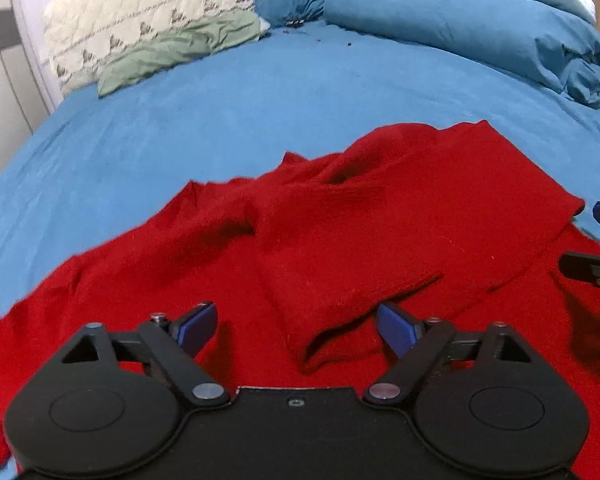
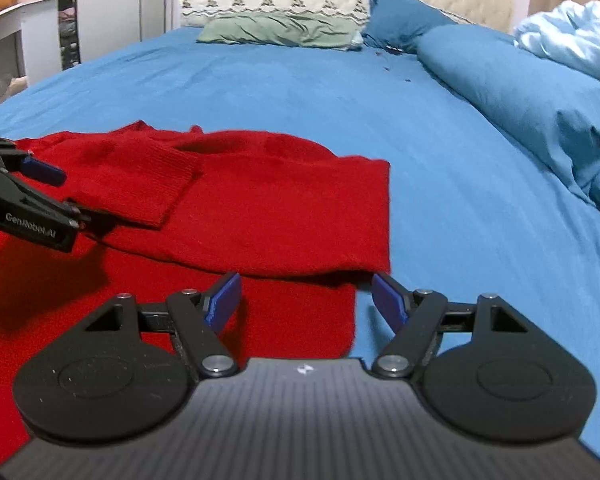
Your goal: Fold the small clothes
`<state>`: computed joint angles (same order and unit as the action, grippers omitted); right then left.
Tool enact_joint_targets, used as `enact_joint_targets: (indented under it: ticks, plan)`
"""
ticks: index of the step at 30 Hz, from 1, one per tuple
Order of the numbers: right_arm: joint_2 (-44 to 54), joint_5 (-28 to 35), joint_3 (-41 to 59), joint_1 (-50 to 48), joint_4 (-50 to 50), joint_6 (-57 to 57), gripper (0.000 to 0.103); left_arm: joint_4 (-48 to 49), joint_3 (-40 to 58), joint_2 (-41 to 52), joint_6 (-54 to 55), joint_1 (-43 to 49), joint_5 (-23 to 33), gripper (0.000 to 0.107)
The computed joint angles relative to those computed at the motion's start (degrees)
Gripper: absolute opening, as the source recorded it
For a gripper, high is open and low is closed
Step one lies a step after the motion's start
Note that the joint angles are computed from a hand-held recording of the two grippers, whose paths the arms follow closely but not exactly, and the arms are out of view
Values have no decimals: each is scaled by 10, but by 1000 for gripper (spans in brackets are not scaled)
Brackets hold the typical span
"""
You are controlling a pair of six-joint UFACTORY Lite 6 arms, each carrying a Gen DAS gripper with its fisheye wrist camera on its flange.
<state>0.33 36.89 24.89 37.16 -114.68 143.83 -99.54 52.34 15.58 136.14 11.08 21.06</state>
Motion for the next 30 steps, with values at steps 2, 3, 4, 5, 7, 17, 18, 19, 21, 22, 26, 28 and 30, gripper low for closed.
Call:
enact_joint_targets:
  ticks: [2,3,4,5,7,17,18,19,21,22,26,28,30]
  plan:
    - [9,-1,-2,-8,-12,18,88,-70,-6,9,95,-11,5,82]
    - [12,-4,-2,-13,-19,27,88,-116,-8,14,151,-23,3,81]
    - [14,-5,0,-15,-20,31,88,-161,-12,17,211,-34,4,79]
    - [32,-5,15,-22,-30,40,88,-210,-18,18,271,-44,5,77]
    - [38,-4,17,-25,-34,48,88,-256,-21,17,326,-60,6,72]
    - [24,-15,21,-54,-37,64,88,22,99,96,-192,71,122,12]
    - [21,-18,20,-59,-41,68,88,47,118,113,-252,97,146,12]
    - [20,-19,18,-63,-46,75,88,75,139,133,-312,122,172,12]
    - [22,-25,19,-69,-50,81,88,102,166,160,-384,158,199,12]
    - [22,-27,19,-71,-51,85,88,100,172,170,-396,172,204,13]
    - [17,-34,10,-81,-64,101,88,89,186,196,-413,206,226,26]
    - [16,-34,8,-81,-66,103,88,97,194,203,-402,202,227,26]
    - [14,-34,7,-82,-68,102,90,96,197,202,-380,190,218,26]
